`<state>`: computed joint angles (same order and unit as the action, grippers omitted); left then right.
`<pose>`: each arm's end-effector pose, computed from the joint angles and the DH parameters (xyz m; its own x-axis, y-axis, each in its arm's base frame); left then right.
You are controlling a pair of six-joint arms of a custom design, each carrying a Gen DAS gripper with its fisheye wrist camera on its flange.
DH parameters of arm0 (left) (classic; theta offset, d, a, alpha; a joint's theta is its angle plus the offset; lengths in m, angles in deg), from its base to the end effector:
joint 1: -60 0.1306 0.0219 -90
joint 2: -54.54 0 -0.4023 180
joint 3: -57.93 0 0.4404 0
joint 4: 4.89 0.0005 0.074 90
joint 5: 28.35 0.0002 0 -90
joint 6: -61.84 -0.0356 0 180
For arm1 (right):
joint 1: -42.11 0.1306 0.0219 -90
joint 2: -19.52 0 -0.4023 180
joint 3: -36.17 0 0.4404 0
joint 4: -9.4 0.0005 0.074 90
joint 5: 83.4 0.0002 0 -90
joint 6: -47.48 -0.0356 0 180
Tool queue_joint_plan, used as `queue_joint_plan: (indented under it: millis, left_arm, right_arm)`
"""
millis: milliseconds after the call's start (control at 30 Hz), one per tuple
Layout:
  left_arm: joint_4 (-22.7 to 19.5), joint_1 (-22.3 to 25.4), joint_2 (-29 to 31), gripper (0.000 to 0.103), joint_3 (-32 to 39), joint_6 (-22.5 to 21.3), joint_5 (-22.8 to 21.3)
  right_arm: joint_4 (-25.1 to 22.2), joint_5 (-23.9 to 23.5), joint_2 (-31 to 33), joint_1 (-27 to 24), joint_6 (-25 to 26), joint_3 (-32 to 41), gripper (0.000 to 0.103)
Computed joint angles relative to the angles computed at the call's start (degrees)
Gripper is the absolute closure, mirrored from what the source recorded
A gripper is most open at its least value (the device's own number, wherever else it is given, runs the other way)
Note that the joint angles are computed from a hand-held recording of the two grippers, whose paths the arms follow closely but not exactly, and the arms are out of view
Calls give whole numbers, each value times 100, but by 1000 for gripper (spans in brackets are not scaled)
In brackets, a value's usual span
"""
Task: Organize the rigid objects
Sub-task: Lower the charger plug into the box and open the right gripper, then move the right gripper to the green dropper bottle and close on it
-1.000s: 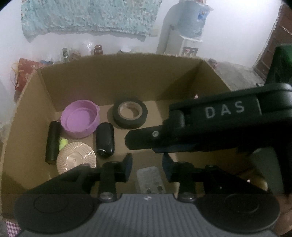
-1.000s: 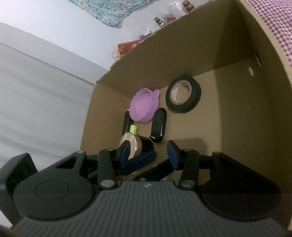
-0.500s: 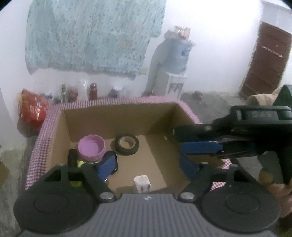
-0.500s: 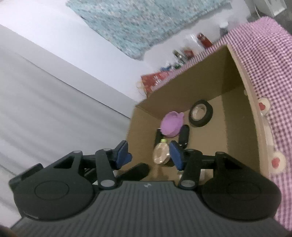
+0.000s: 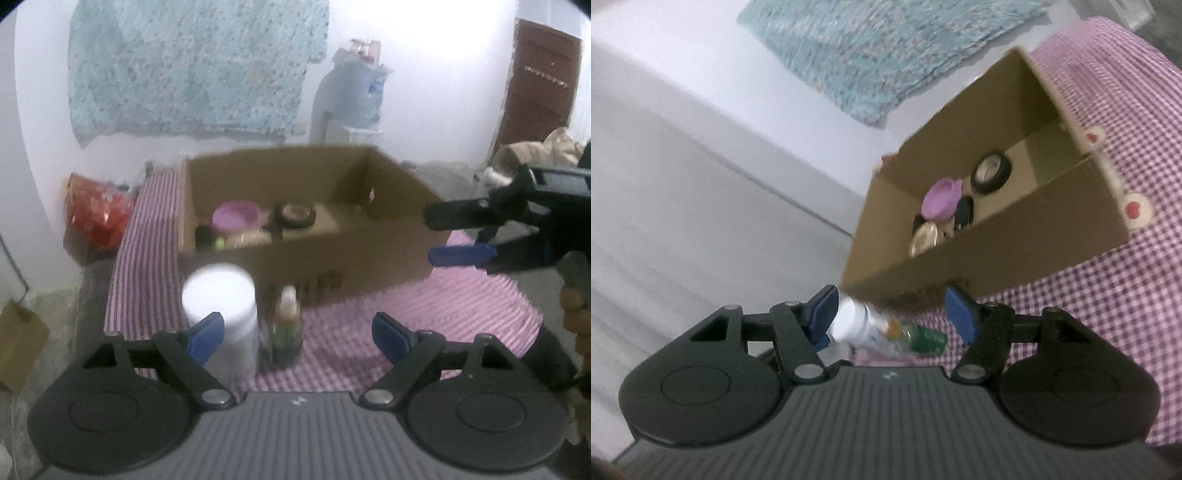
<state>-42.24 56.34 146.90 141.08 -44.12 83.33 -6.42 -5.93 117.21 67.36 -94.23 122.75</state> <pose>0.5447 -0.0485 0.3842 -0.6107 0.2951 -0.7348 0.5000 0.8633 -0.0688 0.5439 0.2645 0.3950 -0.7180 0.5085 -0.4753 -0.0449 0.6476 0.7607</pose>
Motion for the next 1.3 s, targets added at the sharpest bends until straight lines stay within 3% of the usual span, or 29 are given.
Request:
queue_joint_plan:
  millis: [100,233,333,500,800,933,1100,1300]
  left_arm:
    - [363,-125,-26,17,-342,-97,-349]
    - [868,-361,28,33,-711,-452,-942]
    - [1223,-408,101,38,-844,-258,-1035]
    - [1369,-346,311,58,-812,81,-1031]
    - [1756,-367,475,59,-866,222,-920]
    - [1807,-364,585,60,-779,333,-852]
    - [1832,-382,689,70,-672,423,-863]
    - [1736,-346,631,70,-684,478,-684]
  right_arm:
    - [-544,189,334,243,771,496,38]
    - [-1028,498,708,520,1491,1032,38]
    - [-1421,862,1013,688,2069,1454,39]
    - [-1831,1210,1446,810,2668,2019,40]
    - [-2028,1087,1908,714,2832,2525,53]
    - [-2076,991,2002,678,2830,2607,65]
    - [-2022,842,2020,681,2936,2617,83]
    - [-2139,976,1998,717,3039,2642,84]
